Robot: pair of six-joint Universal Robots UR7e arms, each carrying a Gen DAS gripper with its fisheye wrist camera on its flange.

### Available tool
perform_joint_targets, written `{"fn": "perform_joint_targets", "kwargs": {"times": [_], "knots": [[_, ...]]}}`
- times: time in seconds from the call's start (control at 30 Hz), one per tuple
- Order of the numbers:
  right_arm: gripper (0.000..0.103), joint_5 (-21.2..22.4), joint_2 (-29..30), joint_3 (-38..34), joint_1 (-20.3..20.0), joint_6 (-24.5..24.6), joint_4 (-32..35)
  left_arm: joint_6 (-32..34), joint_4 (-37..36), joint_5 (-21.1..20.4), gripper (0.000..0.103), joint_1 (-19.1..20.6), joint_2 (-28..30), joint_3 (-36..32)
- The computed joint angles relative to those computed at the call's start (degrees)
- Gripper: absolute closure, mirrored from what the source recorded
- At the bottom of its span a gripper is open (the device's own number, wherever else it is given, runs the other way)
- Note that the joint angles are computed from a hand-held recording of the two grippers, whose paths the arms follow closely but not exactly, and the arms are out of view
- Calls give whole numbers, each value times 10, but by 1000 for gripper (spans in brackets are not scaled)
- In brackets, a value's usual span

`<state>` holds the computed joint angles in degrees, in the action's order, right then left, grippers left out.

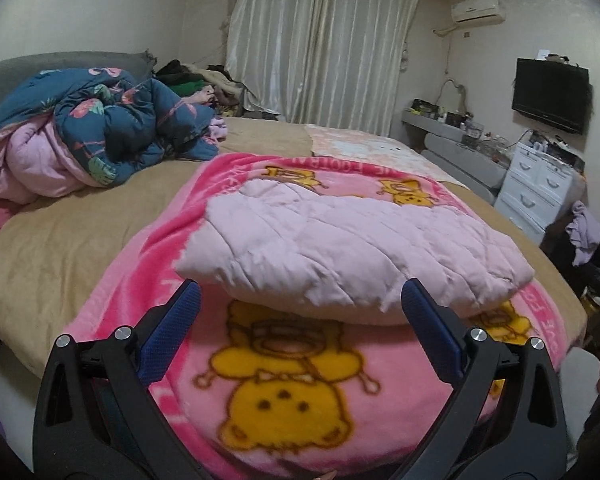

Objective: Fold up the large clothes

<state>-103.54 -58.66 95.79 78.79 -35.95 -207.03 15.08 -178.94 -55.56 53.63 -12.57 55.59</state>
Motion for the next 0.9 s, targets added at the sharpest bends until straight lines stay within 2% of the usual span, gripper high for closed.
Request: {"fn": "perform_joint_targets", "kwargs": {"times": [0.1, 0.23, 0.33, 0.67, 0.9], "knots": [[4, -19, 7, 18, 7, -17, -25, -5, -2, -24, 9, 0, -11, 31], [4, -38, 23, 29, 12, -58, -61, 0, 2, -22, 9, -3, -10, 42], [4, -39, 29, 35, 11, -66, -59, -3, 9, -19, 9, -3, -6, 43], [4, -37, 38, 25, 8, -31, 1, -17, 32, -22, 9, 3, -5, 44], [4, -43, 43, 16, 10, -32, 22, -18, 47, -22, 9, 4, -1, 37]]}}
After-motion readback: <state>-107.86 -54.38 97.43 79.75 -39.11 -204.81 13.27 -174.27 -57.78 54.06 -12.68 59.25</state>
